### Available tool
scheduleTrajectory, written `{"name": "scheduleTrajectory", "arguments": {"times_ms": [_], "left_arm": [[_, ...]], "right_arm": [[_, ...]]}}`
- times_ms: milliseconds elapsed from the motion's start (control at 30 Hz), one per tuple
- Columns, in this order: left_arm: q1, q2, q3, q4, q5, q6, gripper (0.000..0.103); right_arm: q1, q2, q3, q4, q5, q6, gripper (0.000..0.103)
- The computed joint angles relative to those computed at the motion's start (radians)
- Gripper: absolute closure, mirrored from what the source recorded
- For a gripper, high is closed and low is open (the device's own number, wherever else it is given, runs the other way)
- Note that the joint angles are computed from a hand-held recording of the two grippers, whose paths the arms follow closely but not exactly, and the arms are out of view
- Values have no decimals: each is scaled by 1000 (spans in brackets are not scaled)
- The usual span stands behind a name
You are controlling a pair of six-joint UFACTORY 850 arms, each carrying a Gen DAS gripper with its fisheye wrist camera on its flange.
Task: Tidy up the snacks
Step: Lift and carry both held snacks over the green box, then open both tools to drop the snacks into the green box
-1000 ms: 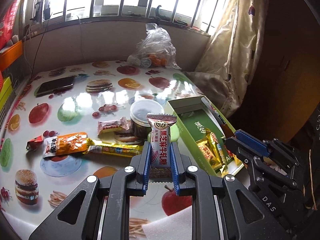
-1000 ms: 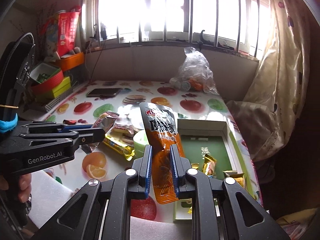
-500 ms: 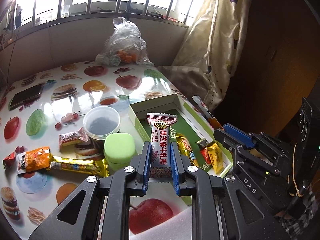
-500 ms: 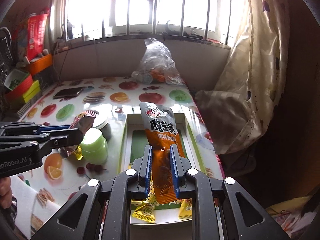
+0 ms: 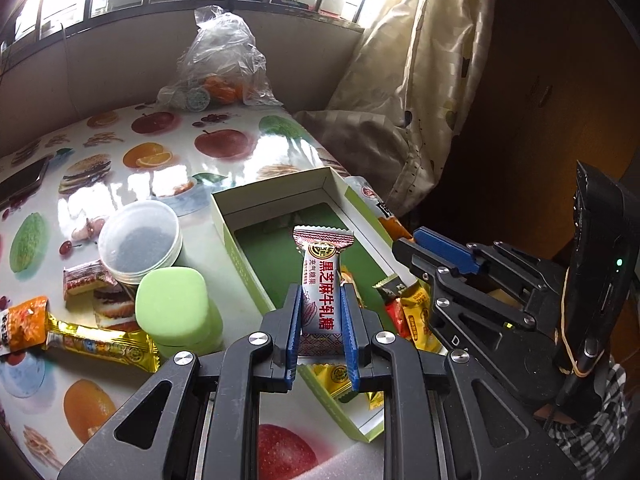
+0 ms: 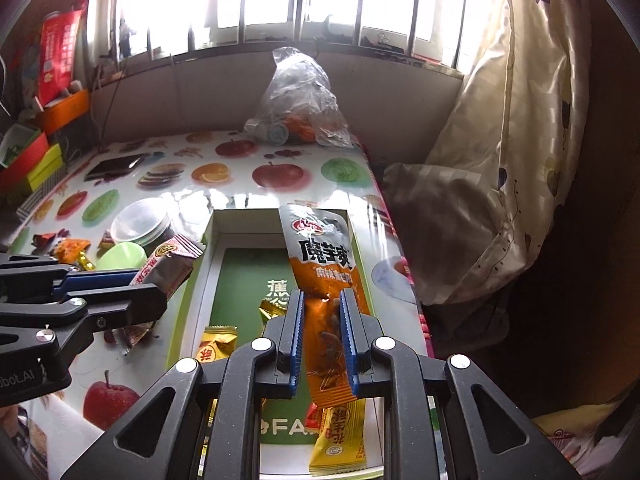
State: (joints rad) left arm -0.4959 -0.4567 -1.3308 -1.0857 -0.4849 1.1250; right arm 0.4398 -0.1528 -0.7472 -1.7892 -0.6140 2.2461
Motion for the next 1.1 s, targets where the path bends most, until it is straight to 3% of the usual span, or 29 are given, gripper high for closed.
{"name": "scheduleTrajectory", "arguments": {"times_ms": [367, 1100], "left_arm": [[-25, -59, -52, 116, 1, -110, 83], [-47, -121, -110, 253, -17, -255, 83]], "right_arm": [[-56, -54, -27, -82, 88, 16, 88], [-83, -72, -31, -134, 130, 62, 90]]}}
